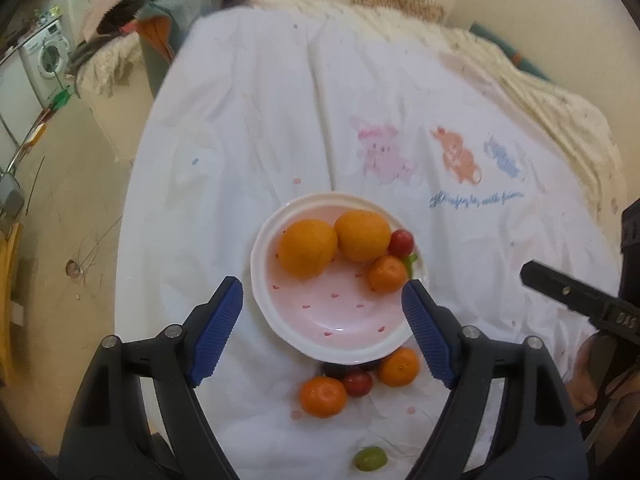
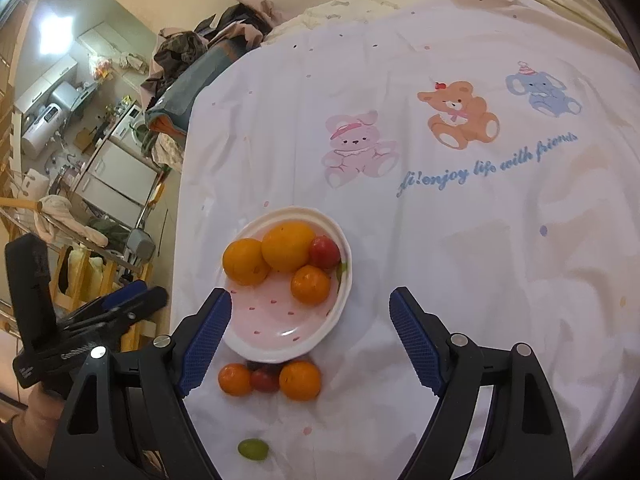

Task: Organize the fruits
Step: 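Withdraw both open tools from the plate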

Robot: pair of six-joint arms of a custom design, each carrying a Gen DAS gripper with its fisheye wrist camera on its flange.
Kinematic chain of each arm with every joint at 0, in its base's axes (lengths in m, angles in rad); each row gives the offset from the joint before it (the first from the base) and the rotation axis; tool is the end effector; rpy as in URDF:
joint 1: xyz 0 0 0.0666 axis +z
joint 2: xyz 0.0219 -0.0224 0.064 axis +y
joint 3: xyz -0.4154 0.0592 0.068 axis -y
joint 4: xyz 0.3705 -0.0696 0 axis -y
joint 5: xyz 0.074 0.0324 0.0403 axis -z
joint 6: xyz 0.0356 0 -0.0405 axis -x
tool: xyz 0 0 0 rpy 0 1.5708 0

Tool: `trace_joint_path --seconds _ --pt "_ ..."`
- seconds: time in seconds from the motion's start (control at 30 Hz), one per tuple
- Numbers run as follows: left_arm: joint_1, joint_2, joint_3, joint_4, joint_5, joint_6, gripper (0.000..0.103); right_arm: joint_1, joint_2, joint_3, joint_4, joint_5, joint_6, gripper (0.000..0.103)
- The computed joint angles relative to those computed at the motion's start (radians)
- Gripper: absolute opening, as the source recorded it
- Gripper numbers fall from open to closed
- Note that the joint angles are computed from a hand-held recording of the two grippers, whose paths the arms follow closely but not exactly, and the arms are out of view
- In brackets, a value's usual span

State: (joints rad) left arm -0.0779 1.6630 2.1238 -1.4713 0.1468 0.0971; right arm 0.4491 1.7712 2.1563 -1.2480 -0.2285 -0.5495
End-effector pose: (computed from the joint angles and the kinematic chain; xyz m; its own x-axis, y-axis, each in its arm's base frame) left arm 0.5156 -0.0459 0.6101 -0.8555 -0.0294 -0.5169 0.0719 0.9820 -0.1748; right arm 0.5238 0.2609 0.5806 -0.8738 0.1436 -0.4646 -0.1163 0.8660 0.4864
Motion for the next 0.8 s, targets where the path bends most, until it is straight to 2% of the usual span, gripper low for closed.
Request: trace_joint_path --seconds 0.13,0.2,0.3,0.43,0.67,0.8 --pt "-0.006 -0.060 -0.075 0.068 -0.035 0.019 0.082 0.014 -0.045 -0.060 0.025 0.029 -0.007 0.084" --pt "-0.008 -0.079 -0.101 0.080 -0.042 0.026 0.090 0.022 -0.067 -0.094 0.039 0.037 -0.014 0.085" --pt "-0.014 -0.102 -0.136 0.088 -0.036 0.023 0.097 0.034 -0.098 -0.142 0.062 0.043 -0.031 0.091" --pt "-0.023 -0.122 -0.169 0.083 -0.036 0.014 0.097 0.054 -0.129 -0.191 0.072 0.060 -0.047 0.097" --pt "-0.043 -0.140 -0.220 0.068 -0.065 -0.010 0.097 0.074 -0.164 -0.260 0.064 0.110 -0.079 0.097" --pt "-0.036 -0.134 -0.237 0.048 -0.049 0.007 0.097 0.067 -0.168 -0.276 0.047 0.117 -0.098 0.097"
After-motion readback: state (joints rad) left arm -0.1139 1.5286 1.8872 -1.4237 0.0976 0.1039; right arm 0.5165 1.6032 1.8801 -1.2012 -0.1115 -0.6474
